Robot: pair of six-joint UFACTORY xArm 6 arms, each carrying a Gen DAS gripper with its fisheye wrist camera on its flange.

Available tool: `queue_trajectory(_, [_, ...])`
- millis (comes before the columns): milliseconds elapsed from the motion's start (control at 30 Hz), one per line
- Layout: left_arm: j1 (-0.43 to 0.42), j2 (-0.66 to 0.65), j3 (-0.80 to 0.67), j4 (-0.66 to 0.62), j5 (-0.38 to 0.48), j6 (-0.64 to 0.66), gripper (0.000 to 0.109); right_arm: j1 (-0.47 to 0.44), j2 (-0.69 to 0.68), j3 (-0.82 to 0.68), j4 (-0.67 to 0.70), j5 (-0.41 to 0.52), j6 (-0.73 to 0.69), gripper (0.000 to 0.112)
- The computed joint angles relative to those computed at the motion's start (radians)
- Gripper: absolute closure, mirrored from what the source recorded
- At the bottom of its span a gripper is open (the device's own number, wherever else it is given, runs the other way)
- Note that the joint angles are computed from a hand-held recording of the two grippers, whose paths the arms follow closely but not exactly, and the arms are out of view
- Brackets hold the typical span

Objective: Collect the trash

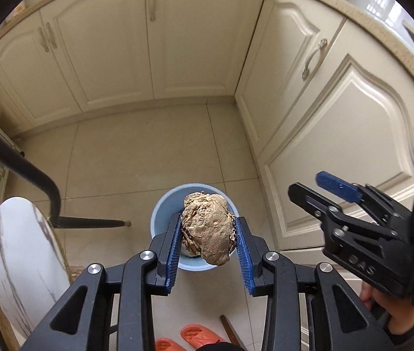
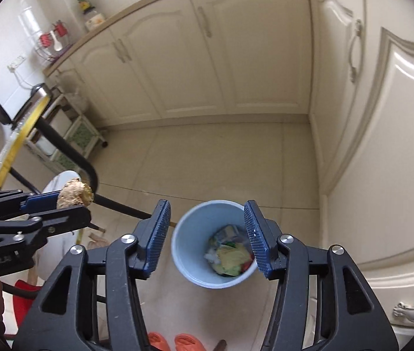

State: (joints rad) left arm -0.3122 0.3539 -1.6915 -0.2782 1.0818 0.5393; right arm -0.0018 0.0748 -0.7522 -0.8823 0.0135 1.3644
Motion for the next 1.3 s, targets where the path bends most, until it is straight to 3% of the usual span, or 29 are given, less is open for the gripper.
queue_trajectory(100, [-0.03, 0.046, -0.04, 0.025, -0.013, -0.029, 0.075, -0.02, -0.013, 0.022, -0.029, -0.015, 0.033, 0.055])
queue_trajectory(300, [-0.052, 0.033, -0.022, 0.065, -0.064, -0.061, 0.041, -0.027, -0.044, 0.045, -0.028, -0.014, 0.041, 0.051])
queue_trajectory(500, [-0.038, -0.061, 0.048, 0.098, -0.12, -0.108, 0.034, 0.021, -0.116, 0.062, 0.037, 0.042, 0.0, 0.045])
queue_trajectory(767, [0.101, -0.415, 0.344, 0.034, -0.3, -0.028, 0.018, 0.169, -0.311, 0.064, -0.028, 0.17, 0.062, 0.034])
queue_trajectory(867, [0.169, -0.535, 0.422, 0.008, -0.344, -0.006, 0.015, 0.268, -0.355, 0.018, -0.088, 0.245, 0.109, 0.016])
queue_trajectory(933, [0.213, -0.61, 0.466, 0.008, -0.366, -0.008, 0.01, 0.344, -0.376, -0.02, -0.132, 0.298, 0.136, 0.016])
queue_trajectory(1100, [0.365, -0.793, 0.565, -0.053, -0.382, 0.049, 0.006, 0.522, -0.344, -0.159, -0.156, 0.398, 0.109, 0.01])
queue_trajectory(1300, [0.547, -1.057, 0.731, -0.129, -0.392, 0.096, 0.006, 0.679, -0.248, -0.333, -0.158, 0.429, 0.061, 0.009])
